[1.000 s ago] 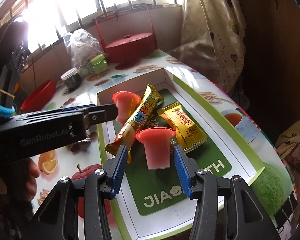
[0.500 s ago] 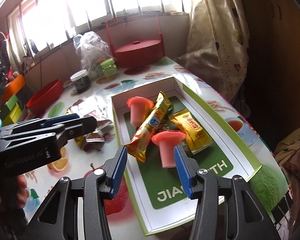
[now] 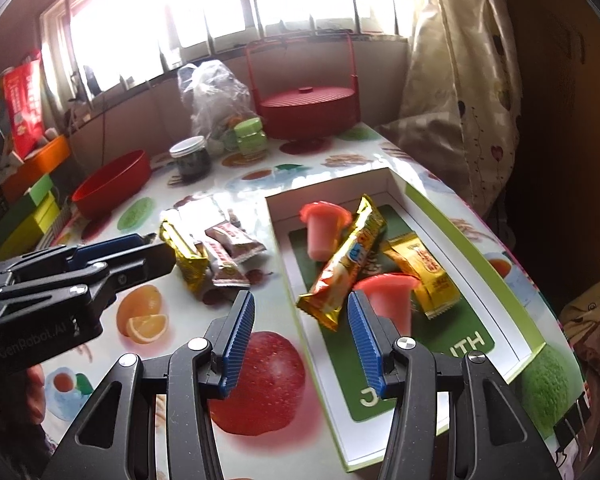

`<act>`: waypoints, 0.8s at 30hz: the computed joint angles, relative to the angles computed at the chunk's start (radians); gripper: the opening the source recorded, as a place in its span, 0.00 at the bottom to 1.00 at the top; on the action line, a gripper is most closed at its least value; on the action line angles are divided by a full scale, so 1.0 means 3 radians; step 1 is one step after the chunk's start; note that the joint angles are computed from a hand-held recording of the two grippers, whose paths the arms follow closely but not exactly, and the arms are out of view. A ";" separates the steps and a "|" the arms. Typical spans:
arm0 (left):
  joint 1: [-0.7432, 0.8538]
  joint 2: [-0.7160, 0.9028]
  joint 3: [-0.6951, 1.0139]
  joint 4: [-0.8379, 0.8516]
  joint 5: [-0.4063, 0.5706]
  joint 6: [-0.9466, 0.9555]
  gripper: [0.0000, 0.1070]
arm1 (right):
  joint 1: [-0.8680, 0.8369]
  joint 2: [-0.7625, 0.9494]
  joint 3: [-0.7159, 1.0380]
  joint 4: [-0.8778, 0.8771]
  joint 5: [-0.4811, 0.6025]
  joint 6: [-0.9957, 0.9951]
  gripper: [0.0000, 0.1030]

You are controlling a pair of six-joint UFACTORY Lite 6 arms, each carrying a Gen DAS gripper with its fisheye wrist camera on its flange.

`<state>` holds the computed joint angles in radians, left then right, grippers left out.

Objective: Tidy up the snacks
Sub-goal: 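Move both grippers back toward the snacks on the table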

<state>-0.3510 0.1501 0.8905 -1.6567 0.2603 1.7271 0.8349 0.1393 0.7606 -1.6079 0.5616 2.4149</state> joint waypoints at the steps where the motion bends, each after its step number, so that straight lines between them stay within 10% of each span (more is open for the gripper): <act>1: 0.0032 -0.0026 -0.0040 -0.0050 0.0027 0.0069 0.39 | 0.0008 0.0028 0.0037 -0.0003 -0.0002 -0.0020 0.47; 24: 0.1353 -0.0129 -0.0329 0.0028 0.0449 0.0472 0.39 | -0.0049 0.0820 0.1077 0.0156 -0.0315 -0.0813 0.47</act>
<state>0.0549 0.1115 0.7917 -1.6483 0.3950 1.8686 0.8203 0.3854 1.0835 -1.5611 0.4672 2.1708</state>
